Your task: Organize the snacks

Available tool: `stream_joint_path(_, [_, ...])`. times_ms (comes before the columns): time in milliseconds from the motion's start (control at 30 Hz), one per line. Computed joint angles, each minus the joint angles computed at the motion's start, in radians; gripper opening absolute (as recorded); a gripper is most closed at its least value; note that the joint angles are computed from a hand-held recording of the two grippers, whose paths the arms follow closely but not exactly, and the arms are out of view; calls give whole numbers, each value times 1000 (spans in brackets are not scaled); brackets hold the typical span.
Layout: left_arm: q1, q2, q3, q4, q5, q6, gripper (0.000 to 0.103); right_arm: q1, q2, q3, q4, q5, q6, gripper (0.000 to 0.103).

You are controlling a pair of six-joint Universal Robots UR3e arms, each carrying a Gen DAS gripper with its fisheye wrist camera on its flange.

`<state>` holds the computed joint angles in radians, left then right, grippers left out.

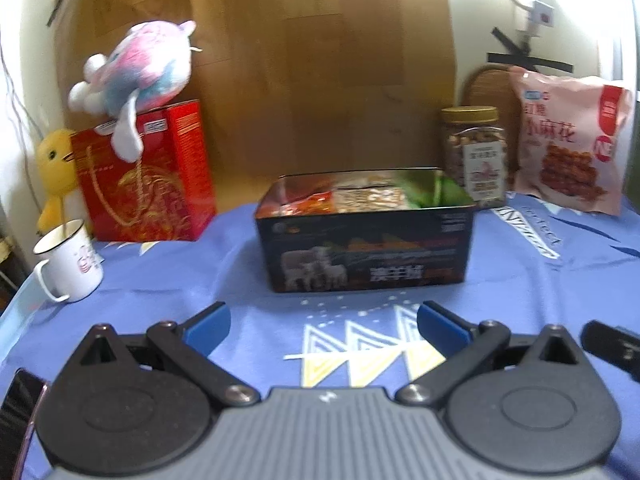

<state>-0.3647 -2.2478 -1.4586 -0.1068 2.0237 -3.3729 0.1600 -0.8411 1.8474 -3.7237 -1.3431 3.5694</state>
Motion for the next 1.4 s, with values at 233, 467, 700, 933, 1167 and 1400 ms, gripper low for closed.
stream_joint_path(233, [4,7,-22,17,50,13,103,33,-42,6,5,43,-10,65])
stream_joint_path(467, [2,26,-55,47,79,40,103,56,-52,2,-10,66,-5,67])
stream_joint_path(700, [1,44,-73,59,83,50,103,72,-42,-15,1,73,-7,69])
stream_joint_path(933, [-6,32,-49,39,102,57,103,73,-45,-23,19,74,5,70])
stream_joint_path(1167, [-27,2,-20,81,109,77,103,84,-47,-4,32,43,7,71])
stream_joint_path(1400, [-41,0,-10,70,56,117,103,71,-52,31,-6,19,36,71])
